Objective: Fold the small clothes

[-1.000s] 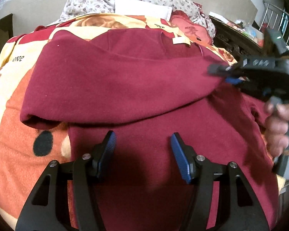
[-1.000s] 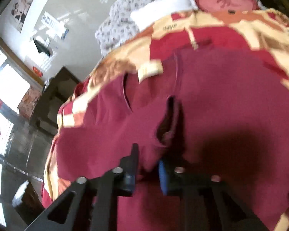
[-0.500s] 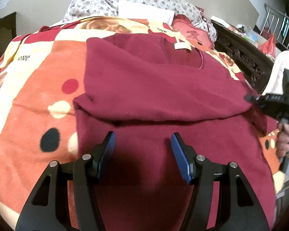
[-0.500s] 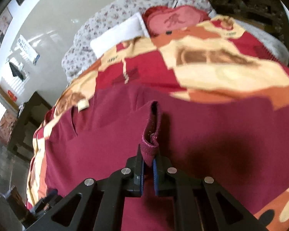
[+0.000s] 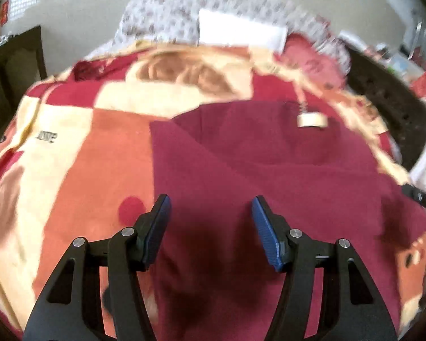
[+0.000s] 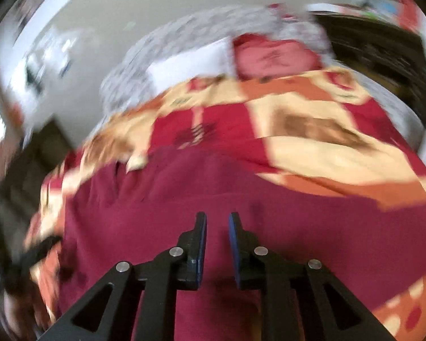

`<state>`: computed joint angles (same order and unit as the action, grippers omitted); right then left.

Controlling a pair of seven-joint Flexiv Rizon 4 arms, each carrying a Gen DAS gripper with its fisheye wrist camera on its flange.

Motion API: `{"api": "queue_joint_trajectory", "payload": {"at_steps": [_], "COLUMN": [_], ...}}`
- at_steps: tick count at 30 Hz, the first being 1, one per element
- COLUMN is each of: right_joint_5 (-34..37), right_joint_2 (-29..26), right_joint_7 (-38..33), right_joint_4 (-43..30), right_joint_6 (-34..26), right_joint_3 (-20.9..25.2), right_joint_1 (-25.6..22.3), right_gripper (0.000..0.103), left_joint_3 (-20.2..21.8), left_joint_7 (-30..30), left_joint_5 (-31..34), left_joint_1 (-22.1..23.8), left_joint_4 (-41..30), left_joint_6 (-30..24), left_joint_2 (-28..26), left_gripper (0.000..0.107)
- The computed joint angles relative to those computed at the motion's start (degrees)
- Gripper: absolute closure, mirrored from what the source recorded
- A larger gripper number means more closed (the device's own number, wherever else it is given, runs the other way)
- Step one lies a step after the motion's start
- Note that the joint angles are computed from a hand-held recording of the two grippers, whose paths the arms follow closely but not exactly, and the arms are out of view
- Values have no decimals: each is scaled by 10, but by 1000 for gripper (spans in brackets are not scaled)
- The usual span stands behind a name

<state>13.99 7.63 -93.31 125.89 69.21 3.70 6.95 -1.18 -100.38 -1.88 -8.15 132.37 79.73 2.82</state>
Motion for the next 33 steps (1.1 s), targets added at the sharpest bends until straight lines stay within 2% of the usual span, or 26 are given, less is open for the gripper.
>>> {"api": "queue_joint_trajectory", "payload": {"at_steps": [1,2,3,4,5,6,8,10,11,12,13,15,17,19,21,23,24,25,28,30,33], "right_joint_5": [-68,-113,-120,-106,-98,-85,-53,-24,-9,-9,-28,-91,-93,-40,24,125,204,246,309,339,349], "right_joint_2": [-19,-36,-46,-51,-49,-43,-19,16,33,53,63,76,82,72,55,36,24,15,-14,-34,-55], "right_joint_7": [59,110,126,123,121,114,90,72,63,64,73,93,80,58,44,5,-33,-50,-80,-87,-73], "right_joint_4": [6,6,3,8,11,6,6,19,26,36,48,69,61,23,-11,-53,-84,-101,-127,-143,-150], "right_joint_6": [0,-15,-30,-12,-2,-13,-19,6,17,24,33,56,31,-34,-75,-126,-182,-218,-254,-279,-265], "right_joint_3": [15,21,15,14,14,13,8,-5,-16,-29,-33,-44,-88,-147,-191,-240,-279,-298,-306,-305,-287], "right_joint_1": [-18,-30,-25,-25,-24,-23,-24,-33,-37,-53,-73,-132,-153,-156,-169,-166,-158,-155,-169,-180,-200], "right_gripper": [89,89,88,88,88,88,88,87,83,71,57,56,56,56,56,56,56,56,56,56,59], "left_joint_3": [-3,-4,-4,7,-1,-1,3,6,7,6,4,1,-8,-13,-13,-4,-7,-12,-27,-22,-10], "left_joint_7": [11,-3,-31,-62,-81,-85,-65,-41,-35,-25,-21,-11,-5,-9,-3,34,38,37,8,15,44], "left_joint_5": [-17,3,60,130,161,165,121,69,54,44,38,17,9,10,-4,-45,-45,-39,3,-7,-50], "left_joint_1": [0,2,3,-9,-5,-7,-10,-16,-19,-22,-26,-40,-43,-43,-47,-70,-69,-64,-39,-46,-70], "left_joint_4": [-16,-30,-50,-68,-78,-82,-57,-19,1,17,35,73,91,112,116,118,118,116,110,112,121], "left_joint_6": [-30,-60,-90,-94,-110,-121,-96,-58,-38,-24,-9,28,57,96,101,110,109,106,92,97,112], "left_joint_2": [-22,-32,-42,-45,-43,-40,-23,2,15,24,36,52,51,41,36,28,28,28,32,31,27], "left_gripper": [47,47,46,44,43,43,43,43,43,43,43,43,43,42,39,32,28,27,27,27,27]}}
